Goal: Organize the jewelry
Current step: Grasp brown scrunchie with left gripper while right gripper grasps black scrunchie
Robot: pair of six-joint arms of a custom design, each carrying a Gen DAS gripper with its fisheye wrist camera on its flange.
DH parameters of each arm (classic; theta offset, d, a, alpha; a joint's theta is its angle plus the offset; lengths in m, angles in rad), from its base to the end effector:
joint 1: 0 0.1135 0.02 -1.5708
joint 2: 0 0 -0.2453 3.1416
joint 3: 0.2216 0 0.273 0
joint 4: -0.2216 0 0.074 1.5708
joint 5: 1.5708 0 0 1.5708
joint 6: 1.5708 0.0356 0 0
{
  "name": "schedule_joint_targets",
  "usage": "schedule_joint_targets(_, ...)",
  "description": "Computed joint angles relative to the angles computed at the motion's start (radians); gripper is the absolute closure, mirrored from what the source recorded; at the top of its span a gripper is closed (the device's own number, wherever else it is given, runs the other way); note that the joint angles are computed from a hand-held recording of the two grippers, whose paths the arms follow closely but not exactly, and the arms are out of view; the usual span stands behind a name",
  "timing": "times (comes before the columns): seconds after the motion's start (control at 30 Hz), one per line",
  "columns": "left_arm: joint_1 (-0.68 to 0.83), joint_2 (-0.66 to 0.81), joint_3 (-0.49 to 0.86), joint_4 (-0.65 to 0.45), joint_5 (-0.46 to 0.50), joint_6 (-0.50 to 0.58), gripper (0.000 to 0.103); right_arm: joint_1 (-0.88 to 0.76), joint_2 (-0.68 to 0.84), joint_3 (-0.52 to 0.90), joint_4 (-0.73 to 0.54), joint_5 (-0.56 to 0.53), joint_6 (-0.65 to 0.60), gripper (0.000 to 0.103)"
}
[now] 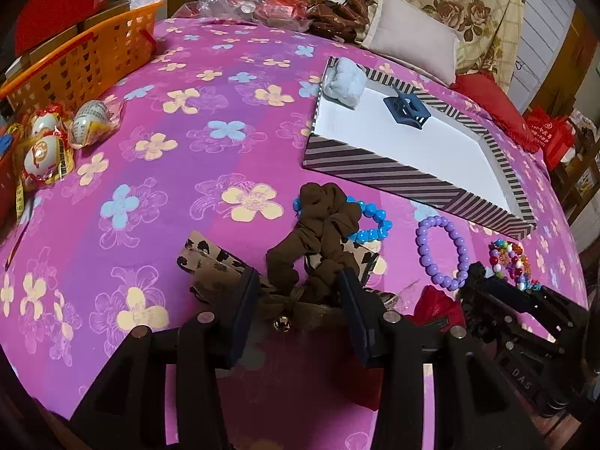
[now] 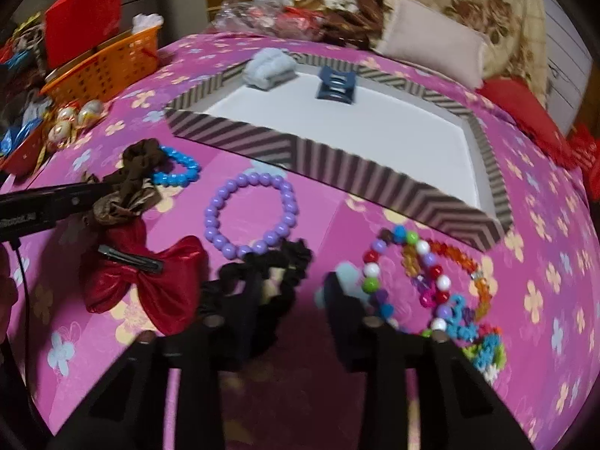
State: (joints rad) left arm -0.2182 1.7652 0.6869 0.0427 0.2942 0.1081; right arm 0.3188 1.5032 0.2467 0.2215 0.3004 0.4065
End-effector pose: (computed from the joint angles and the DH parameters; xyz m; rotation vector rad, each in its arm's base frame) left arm 0.2919 -0.0753 0.0549 0.5251 2.5413 -0.4227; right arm 0.1913 0.0520 0.0306 0.2164 2.5291 -0.1119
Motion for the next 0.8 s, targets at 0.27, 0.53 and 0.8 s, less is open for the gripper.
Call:
schedule_joint_targets(0.27,0.005,0.036,0.022,0.011,0.012,-0.004,0.058,-0.045,-0.018,-0.008,0.011,-0.071,-0.072,0.096)
schedule_joint_targets(0.53,0.049,0.023,0.012,-0.001,0.113,0.014,0.088,-0.112,-0.226,-0.142,0.033,-0.193,-0.035,0.097)
schedule_joint_targets(0.8,0.088,-0.084,-0.04,-0.024,0.157,0.035,0.099,-0.111,-0.61,-0.201,-0.229,-0.193,-0.024,0.097)
